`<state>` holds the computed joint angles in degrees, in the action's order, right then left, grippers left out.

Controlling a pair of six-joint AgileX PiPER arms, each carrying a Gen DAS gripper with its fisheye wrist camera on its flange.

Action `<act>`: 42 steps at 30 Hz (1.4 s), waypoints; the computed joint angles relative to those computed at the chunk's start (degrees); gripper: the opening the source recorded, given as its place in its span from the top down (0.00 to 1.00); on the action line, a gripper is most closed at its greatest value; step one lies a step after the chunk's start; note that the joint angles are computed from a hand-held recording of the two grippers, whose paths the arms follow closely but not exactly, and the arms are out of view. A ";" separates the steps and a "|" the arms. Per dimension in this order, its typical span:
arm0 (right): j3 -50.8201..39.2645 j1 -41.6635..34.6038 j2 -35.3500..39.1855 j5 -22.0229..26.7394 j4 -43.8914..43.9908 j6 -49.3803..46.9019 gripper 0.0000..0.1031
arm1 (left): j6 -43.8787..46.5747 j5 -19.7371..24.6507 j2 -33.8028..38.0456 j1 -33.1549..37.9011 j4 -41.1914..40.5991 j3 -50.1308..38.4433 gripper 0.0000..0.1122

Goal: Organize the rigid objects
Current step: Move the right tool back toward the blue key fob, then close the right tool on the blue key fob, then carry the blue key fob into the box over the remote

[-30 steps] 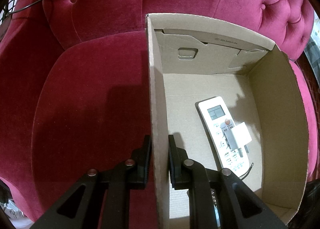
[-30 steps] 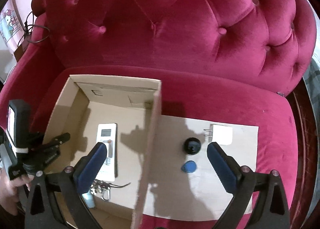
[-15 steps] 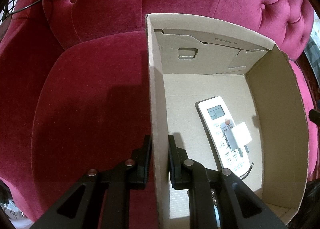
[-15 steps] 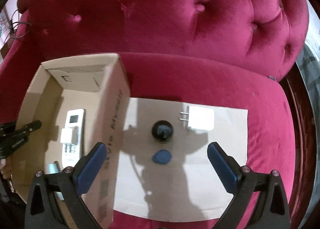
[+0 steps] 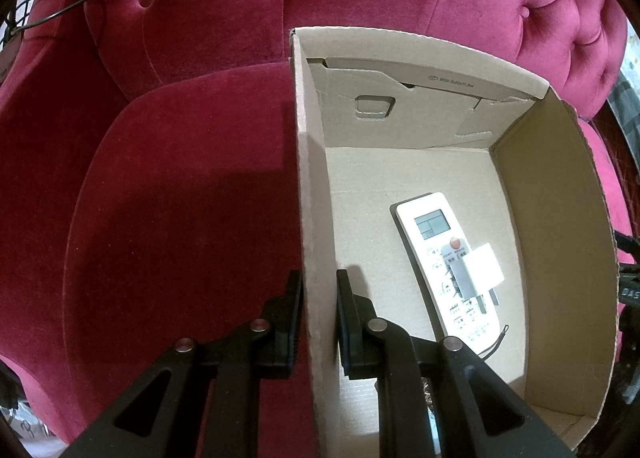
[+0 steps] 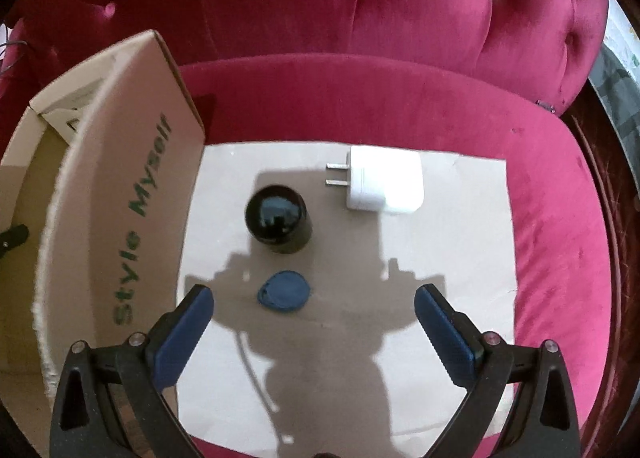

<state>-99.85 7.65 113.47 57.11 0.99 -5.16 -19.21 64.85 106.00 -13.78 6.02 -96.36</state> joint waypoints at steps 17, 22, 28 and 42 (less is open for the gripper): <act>0.56 0.48 3.82 -2.74 -0.86 0.38 0.14 | -0.32 0.37 0.57 -0.41 0.46 -0.73 0.85; 1.88 0.72 2.85 -3.68 0.27 -1.02 0.31 | -0.19 0.29 0.51 -0.36 0.46 -0.56 0.85; 0.30 1.17 2.73 -1.81 -0.22 0.52 0.67 | -0.55 0.43 0.48 -0.60 0.74 -0.60 0.85; -3.11 0.52 2.50 1.29 0.55 0.07 0.67 | -0.50 0.33 0.44 -0.53 0.61 -0.49 0.85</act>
